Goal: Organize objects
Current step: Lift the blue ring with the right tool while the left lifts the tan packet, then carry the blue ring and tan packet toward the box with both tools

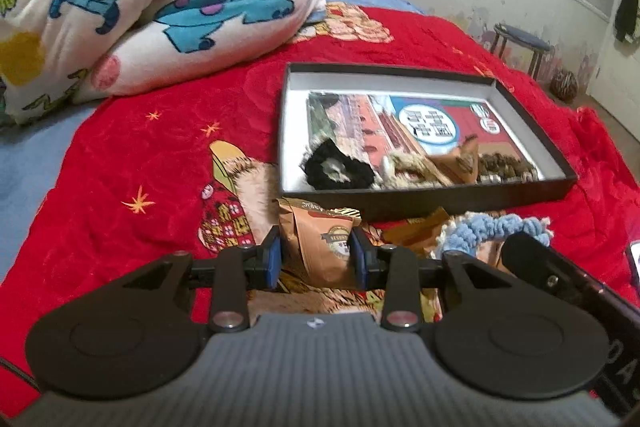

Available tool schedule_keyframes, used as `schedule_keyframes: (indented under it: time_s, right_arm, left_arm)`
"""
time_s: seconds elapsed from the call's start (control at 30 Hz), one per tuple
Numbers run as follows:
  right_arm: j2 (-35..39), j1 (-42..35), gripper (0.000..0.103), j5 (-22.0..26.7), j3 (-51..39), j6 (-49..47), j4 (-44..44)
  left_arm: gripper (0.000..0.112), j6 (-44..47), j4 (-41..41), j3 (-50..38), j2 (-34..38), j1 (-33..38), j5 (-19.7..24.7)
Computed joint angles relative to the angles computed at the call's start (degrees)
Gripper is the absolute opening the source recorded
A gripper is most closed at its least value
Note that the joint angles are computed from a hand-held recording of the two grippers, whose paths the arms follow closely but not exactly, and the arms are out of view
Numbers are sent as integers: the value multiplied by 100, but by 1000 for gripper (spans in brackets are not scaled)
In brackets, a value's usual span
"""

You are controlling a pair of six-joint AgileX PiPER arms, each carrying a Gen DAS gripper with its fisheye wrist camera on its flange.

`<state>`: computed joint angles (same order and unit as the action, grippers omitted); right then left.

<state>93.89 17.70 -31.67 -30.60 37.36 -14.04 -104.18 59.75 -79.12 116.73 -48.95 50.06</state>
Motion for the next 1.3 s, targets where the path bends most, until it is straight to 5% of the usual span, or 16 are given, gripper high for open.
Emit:
schedule_keyframes:
  time_s: [0.8, 1.3]
  right_arm:
    - [-137, 619, 13, 319, -1035, -286, 112]
    - [69, 320, 13, 641, -2055, 221, -953]
  left_arm:
    - [39, -1192, 1155, 1075, -1114, 510, -74]
    - [39, -591, 1217, 363, -981, 859, 22]
